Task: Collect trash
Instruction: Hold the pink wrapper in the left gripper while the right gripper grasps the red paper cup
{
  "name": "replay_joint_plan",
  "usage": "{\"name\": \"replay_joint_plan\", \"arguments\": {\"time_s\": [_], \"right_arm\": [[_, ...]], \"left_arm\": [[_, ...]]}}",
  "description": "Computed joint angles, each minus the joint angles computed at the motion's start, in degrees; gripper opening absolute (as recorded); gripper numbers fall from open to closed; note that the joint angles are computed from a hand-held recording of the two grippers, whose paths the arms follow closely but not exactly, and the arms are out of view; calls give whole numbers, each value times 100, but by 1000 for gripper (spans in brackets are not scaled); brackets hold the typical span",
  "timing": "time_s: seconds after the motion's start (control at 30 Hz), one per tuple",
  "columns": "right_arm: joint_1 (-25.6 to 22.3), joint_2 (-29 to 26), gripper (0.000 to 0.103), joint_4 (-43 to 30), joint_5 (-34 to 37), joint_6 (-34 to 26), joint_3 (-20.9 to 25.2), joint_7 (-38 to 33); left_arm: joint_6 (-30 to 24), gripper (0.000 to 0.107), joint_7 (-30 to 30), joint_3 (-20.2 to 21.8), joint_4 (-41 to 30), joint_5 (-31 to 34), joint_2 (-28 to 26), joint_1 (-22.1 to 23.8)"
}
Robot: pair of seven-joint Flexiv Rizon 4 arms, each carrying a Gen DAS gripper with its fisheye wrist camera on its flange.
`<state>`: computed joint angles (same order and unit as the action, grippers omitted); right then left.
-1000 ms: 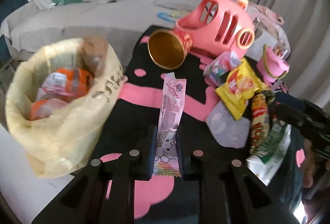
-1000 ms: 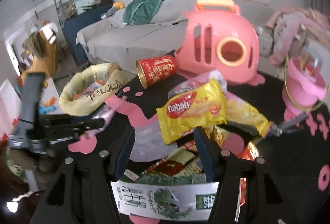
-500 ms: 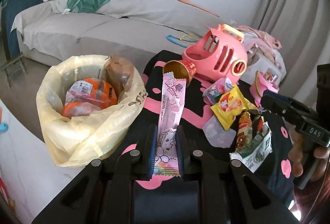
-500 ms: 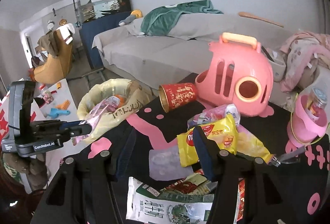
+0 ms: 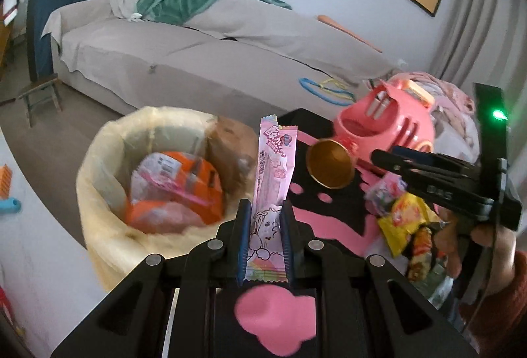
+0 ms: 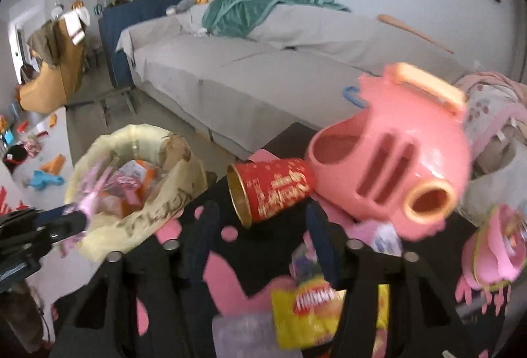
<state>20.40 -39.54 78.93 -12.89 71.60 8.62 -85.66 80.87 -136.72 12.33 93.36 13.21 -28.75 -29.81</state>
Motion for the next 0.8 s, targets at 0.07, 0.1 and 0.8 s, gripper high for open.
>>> {"name": "replay_joint_plan", "arguments": {"time_s": [0.07, 0.1, 0.8], "right_arm": [[103, -258, 42, -358, -166, -266, -65, -118], [206, -336, 42, -426, -283, -298, -194, -97], [-642, 141, 3, 326, 133, 130, 298, -54]], "left_arm": [[18, 18, 9, 63, 26, 59, 29, 9], [22, 18, 2, 109, 35, 104, 38, -3], [492, 18, 1832, -1222, 221, -1554, -270, 705]]}}
